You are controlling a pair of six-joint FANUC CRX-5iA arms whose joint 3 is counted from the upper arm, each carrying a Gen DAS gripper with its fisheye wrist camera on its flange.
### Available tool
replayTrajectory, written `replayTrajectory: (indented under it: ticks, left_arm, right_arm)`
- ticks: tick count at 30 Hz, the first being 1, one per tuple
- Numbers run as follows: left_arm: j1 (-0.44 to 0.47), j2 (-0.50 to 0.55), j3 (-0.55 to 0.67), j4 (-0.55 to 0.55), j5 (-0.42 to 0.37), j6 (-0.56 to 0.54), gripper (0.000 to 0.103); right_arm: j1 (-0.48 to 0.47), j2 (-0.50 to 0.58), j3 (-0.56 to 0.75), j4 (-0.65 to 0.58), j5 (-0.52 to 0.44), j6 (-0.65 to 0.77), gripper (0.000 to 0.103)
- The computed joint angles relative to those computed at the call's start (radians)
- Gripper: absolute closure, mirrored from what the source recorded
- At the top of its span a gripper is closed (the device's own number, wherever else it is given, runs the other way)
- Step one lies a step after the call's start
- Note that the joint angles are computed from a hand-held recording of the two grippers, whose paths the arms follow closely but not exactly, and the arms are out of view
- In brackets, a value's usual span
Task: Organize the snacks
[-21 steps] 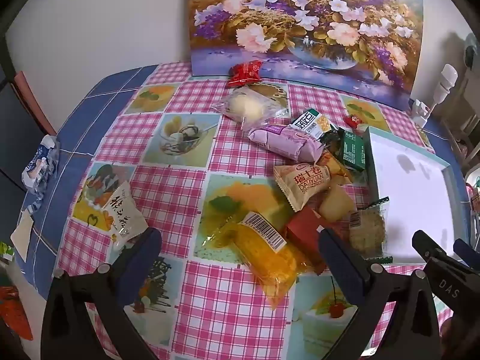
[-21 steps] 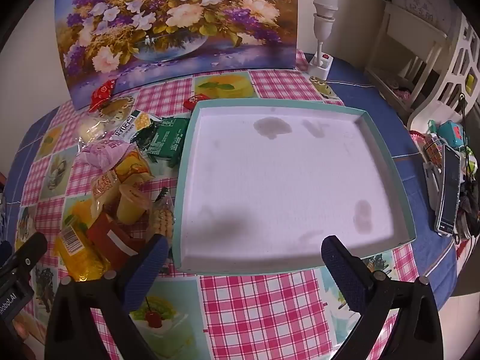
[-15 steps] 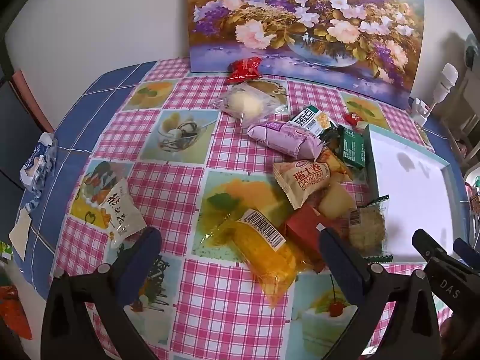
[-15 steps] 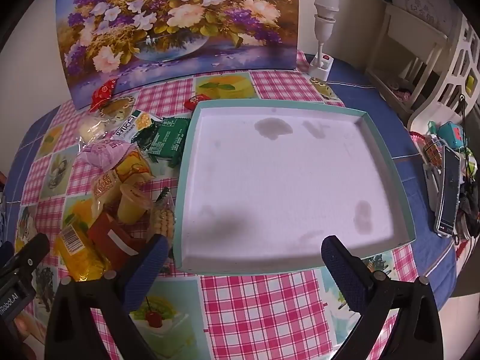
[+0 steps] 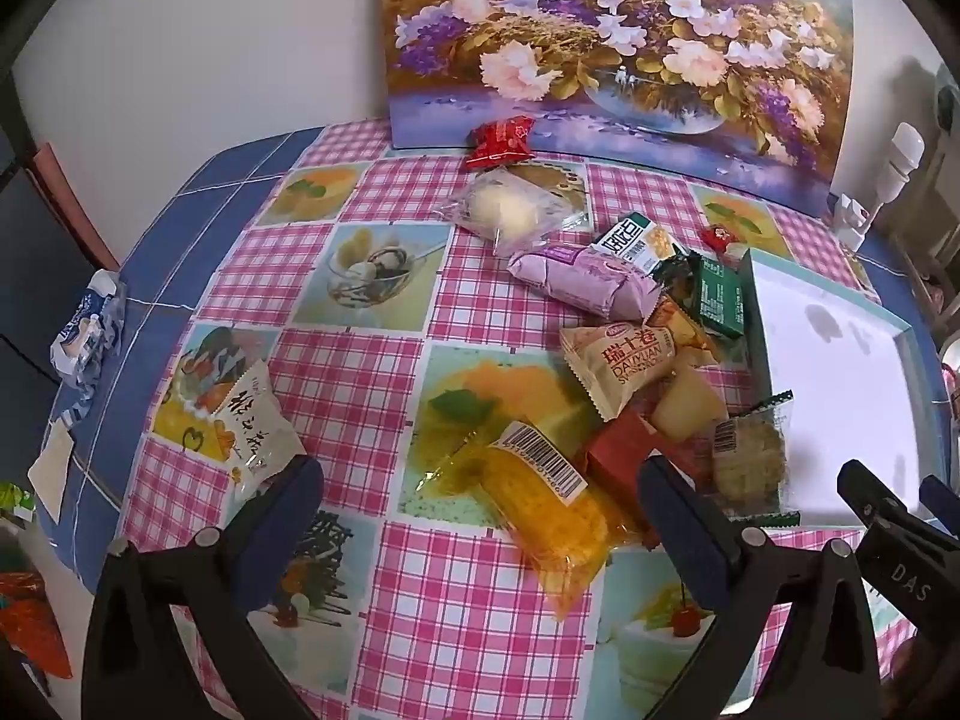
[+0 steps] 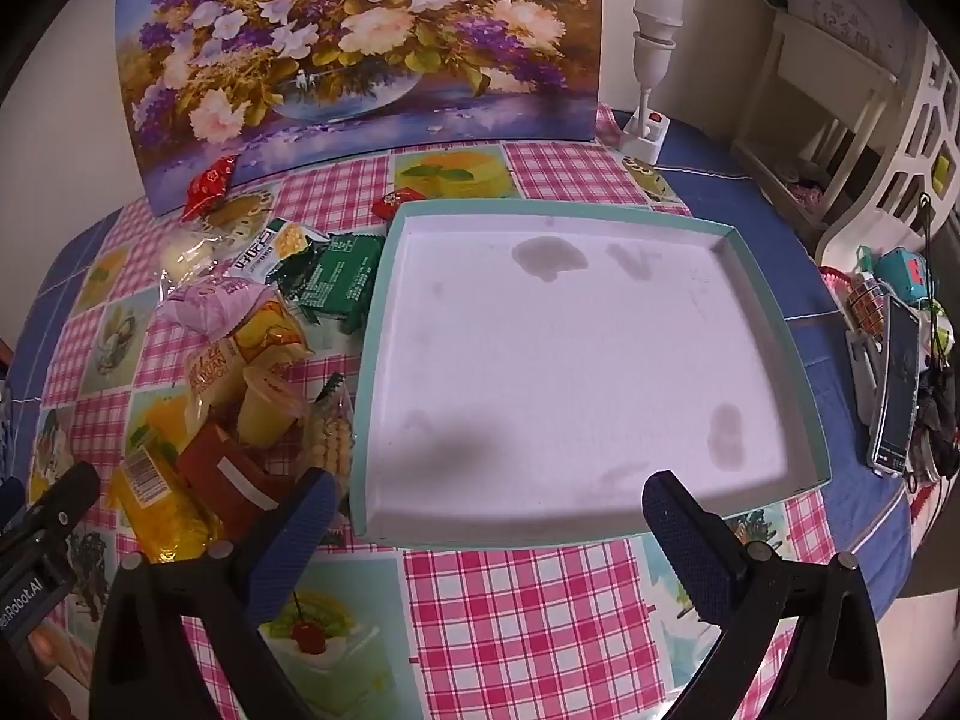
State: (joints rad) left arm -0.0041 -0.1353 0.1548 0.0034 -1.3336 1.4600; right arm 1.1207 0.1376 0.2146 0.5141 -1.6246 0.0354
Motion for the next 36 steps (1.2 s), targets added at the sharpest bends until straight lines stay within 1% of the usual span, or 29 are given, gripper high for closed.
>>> replayTrajectory:
  ticks: [7,36]
  left_arm:
    - [-0.009,0.003,0.009,-0.023,-0.007,0.010,0.000]
    - [-0.019,0.011,0.022,-0.059,-0.025,0.020,0.000]
  right_arm:
    - [0.001,0.004,0.004,-0.001,-0.001,0.003,0.000]
    - [0.003,0.009,0.008,-0.003,0.000,0.001,0.000]
